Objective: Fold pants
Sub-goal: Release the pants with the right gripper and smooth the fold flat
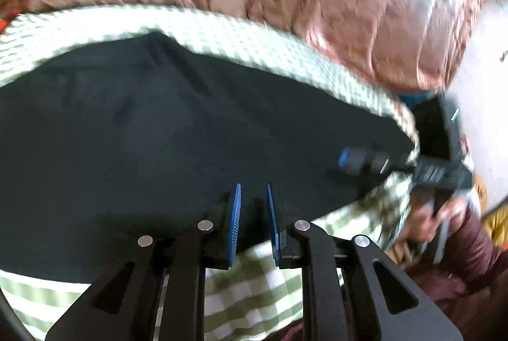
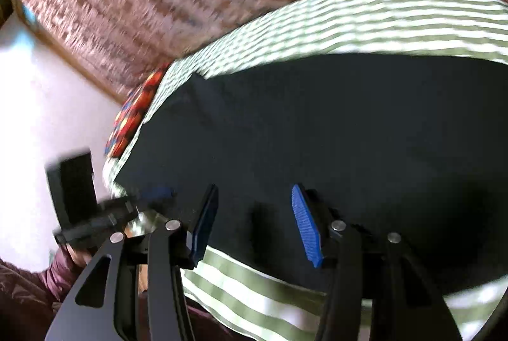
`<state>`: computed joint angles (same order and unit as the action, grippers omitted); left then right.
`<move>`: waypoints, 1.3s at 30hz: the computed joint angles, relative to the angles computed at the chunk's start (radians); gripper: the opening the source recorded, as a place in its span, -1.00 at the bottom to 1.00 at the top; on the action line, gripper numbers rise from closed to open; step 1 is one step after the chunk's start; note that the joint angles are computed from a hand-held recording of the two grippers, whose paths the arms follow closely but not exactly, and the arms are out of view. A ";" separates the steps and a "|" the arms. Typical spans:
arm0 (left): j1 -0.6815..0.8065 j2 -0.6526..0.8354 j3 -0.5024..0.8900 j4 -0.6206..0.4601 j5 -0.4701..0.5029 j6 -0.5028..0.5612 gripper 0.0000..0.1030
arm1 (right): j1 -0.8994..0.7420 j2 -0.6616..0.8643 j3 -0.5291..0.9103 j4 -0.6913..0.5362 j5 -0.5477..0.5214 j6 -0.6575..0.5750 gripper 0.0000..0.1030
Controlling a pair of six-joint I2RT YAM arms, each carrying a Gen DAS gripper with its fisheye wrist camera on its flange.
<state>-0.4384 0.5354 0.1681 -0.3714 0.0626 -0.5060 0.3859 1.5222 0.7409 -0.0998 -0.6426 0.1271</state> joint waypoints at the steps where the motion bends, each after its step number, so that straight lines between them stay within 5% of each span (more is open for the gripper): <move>1: -0.046 0.047 -0.016 0.034 -0.024 -0.007 -0.70 | -0.047 -0.036 -0.032 0.003 0.001 0.010 -0.10; 3: -0.105 -0.008 -0.051 0.013 -0.074 -0.043 -0.70 | -0.132 -0.080 -0.060 -0.017 0.004 0.003 -0.14; 6: -0.024 -0.119 -0.051 -0.078 0.009 -0.038 -0.70 | -0.343 -0.135 -0.094 -0.060 -0.049 -0.007 -0.17; 10: -0.005 -0.144 -0.018 -0.109 0.004 -0.035 -0.70 | -0.655 -0.167 -0.086 -0.114 -0.106 0.005 -0.17; 12: 0.006 -0.153 0.003 -0.118 0.003 -0.022 -0.70 | -0.781 -0.164 -0.076 -0.110 -0.134 0.050 0.00; 20: -0.050 0.044 0.056 0.056 -0.041 -0.012 -0.70 | -0.956 0.001 0.030 -0.028 -0.150 0.213 0.02; 22: -0.068 0.081 0.051 0.088 -0.048 -0.017 -0.70 | -0.934 0.036 0.063 -0.019 -0.114 0.221 -0.19; 24: -0.085 0.104 0.043 0.106 -0.061 -0.021 -0.70 | -0.892 0.065 0.096 -0.026 -0.064 0.220 -0.67; 27: -0.084 0.177 0.030 0.120 -0.061 -0.027 -0.70 | -0.890 0.145 0.148 -0.100 0.035 0.136 -0.78; 31: -0.046 0.117 -0.027 0.133 -0.019 -0.041 -0.70 | -0.920 0.142 0.112 -0.049 -0.030 0.165 -0.68; 35: -0.029 0.123 -0.008 0.125 -0.007 -0.037 -0.70 | -0.954 0.089 0.078 -0.097 -0.112 0.133 -0.12; 39: 0.014 0.107 -0.008 0.135 0.022 -0.042 -0.70 | -0.937 0.062 0.033 -0.169 -0.186 0.089 -0.11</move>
